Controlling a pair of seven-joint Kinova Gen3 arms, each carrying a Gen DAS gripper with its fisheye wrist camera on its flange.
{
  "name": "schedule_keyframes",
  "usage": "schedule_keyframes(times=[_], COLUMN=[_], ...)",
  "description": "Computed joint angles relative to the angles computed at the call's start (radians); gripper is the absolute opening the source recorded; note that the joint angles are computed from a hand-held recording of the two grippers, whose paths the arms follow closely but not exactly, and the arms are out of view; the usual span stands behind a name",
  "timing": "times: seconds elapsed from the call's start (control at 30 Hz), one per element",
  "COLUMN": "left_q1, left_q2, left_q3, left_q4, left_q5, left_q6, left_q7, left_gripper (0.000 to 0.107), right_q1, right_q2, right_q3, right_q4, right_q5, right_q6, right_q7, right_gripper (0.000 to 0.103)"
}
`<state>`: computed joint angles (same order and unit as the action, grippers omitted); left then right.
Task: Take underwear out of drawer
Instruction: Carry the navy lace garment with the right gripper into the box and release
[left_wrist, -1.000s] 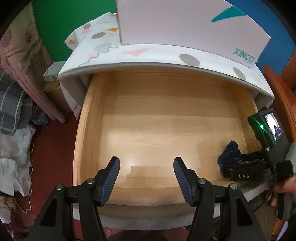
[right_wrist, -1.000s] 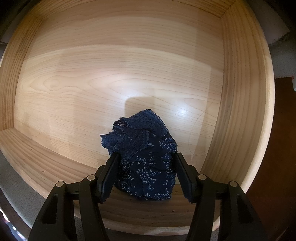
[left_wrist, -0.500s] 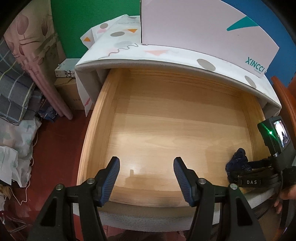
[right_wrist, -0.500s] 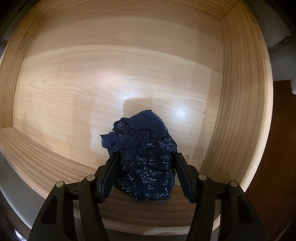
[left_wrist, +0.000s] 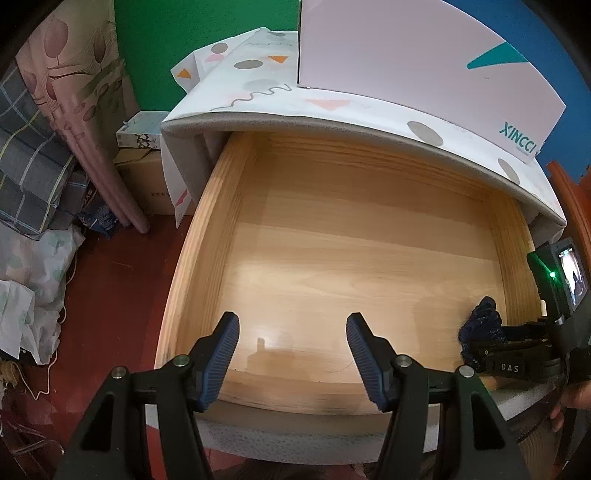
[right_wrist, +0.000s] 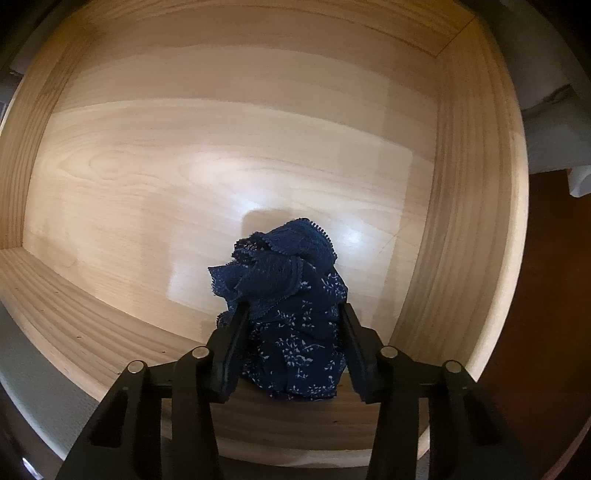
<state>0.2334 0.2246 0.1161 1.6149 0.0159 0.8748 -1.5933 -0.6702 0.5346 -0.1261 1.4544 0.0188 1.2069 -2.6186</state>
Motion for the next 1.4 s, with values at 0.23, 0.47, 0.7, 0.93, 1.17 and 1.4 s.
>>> schedule_keyframes(times=[0.23,0.47,0.7,0.93,1.17,1.4], left_q1=[0.003,-0.001,-0.009,-0.011,-0.002,0.001], left_q2=[-0.003,-0.013,-0.018,-0.023,-0.029,-0.035], left_q3=[-0.001,-0.002,-0.001,-0.004,-0.004,-0.003], left_q4=[0.006,0.016,0.021,0.027,0.036,0.041], left_q5=[-0.007,-0.007,0.004,0.006,-0.011,-0.019], left_q6=[-0.009,-0.021,-0.027,-0.036,-0.047,-0.053], left_q7=[0.009,0.016,0.010,0.012,0.033,0.044], left_gripper=[0.062,0.062,0.062,0.062,0.062,0.062], right_q1=[-0.035,-0.110,-0.205,-0.280,-0.281,-0.252], right_q2=[-0.064,-0.171,-0.227,-0.282,-0.339,-0.309], right_q3=[0.009,0.007,-0.008,-0.048,-0.087,-0.058], right_q4=[0.059,0.155,0.155,0.107,0.024,-0.154], right_q5=[0.049,0.193,0.405,0.596,0.731,0.838], right_q6=[-0.063,-0.167,-0.110,0.020,0.131,0.198], right_q7=[-0.059,-0.198,-0.344,-0.467,-0.478,-0.367], right_gripper=[0.037,0.036,0.036,0.036,0.036,0.036])
